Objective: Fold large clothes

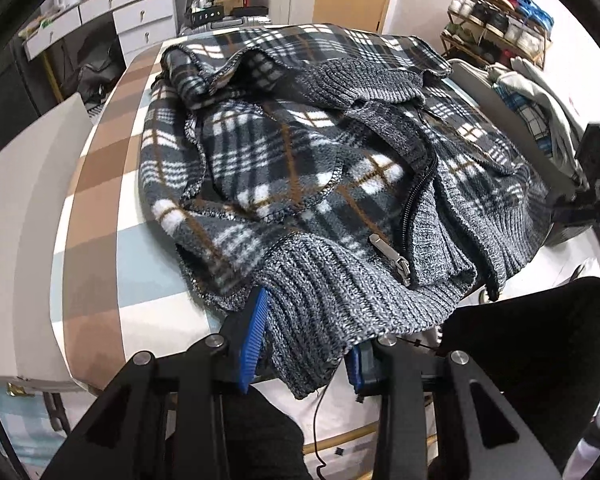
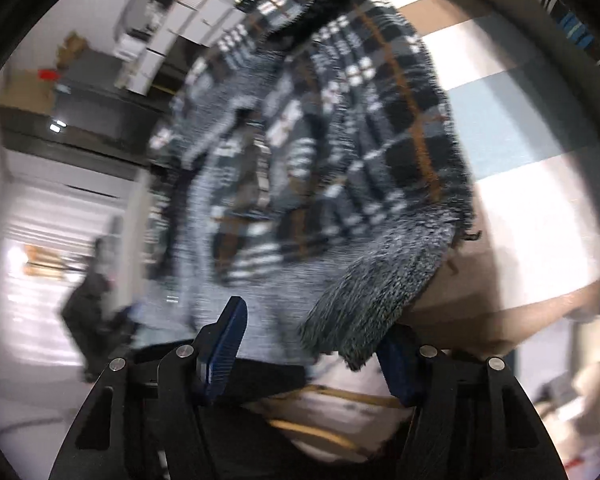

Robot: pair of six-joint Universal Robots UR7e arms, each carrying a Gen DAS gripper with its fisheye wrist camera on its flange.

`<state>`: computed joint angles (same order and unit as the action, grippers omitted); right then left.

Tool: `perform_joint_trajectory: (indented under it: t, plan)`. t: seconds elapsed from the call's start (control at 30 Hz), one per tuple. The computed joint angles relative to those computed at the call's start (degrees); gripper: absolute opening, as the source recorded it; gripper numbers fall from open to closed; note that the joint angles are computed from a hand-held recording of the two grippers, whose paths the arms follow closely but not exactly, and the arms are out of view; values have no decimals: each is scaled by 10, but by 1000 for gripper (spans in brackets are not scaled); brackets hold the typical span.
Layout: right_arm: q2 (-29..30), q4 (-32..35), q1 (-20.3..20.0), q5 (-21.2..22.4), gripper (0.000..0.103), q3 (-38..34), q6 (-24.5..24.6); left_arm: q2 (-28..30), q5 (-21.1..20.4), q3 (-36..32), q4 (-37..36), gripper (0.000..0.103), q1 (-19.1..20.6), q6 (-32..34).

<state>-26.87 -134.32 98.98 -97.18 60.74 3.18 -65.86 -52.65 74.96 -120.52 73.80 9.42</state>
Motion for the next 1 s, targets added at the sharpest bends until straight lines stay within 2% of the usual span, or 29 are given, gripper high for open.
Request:
perform_joint_trajectory:
  t: [0.13,0.3,0.37,0.5,0.57,0.67,0.7,0.87,1.0]
  plan:
    - [-3,-48,6,-31,52,14,6,0,1,1,1,29,0,-2]
    - [0,-99,1,-26,18,19,23,2,-4,-7,15,29,3,-13]
    - [5,-124,0,-12,13,21,24,3,-21,-17,28,29,8,-21]
    - [1,-212,-6,32,11,52,13,3,-93,-46,85,29,23,-36]
    - [2,-220,-8,45,11,57,10,1,-137,-63,101,30,34,-55]
    - [-5,-231,-13,66,10,66,5,12,-231,-107,154,46,61,-95]
    - [-8,-236,-15,76,10,71,4,14,-246,-113,160,50,66,-106]
    - [-26,-267,-32,138,10,101,15,24,-287,-131,185,50,78,-151]
    - [-29,-266,-33,144,11,105,11,12,-306,-117,178,52,82,-184]
